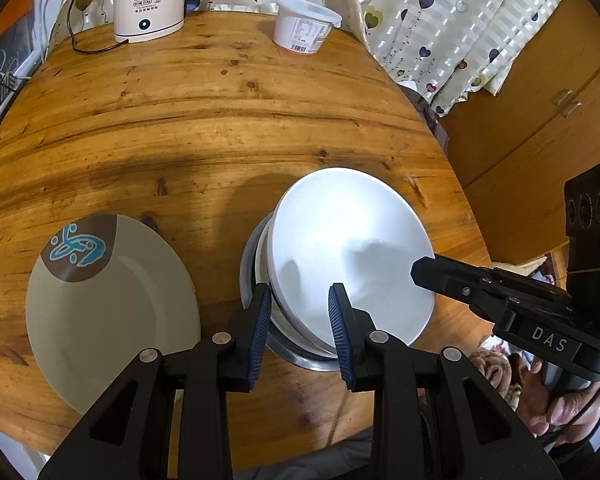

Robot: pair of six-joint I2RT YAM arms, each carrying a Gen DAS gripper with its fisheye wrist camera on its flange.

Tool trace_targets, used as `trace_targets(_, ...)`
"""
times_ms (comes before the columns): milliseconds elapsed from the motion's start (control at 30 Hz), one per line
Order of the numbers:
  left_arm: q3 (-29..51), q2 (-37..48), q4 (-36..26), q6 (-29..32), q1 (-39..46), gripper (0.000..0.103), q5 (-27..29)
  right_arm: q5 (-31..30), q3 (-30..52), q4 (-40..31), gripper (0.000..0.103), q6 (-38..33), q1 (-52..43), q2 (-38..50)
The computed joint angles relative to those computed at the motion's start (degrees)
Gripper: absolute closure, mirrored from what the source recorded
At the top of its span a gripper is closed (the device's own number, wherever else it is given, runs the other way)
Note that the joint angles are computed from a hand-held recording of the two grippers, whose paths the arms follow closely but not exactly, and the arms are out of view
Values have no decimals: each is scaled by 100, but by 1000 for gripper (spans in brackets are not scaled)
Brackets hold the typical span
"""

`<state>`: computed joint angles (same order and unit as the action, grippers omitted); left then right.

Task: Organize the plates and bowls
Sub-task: 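Bring both grippers to the rim of the steel bowl stack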

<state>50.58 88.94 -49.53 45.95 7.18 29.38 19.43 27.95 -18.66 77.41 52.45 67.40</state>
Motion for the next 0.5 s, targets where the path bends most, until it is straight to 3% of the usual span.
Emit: trace_targets(500,-470,-454,596,-65,-79,71,-89,-24,7,21,88,-32,18,17)
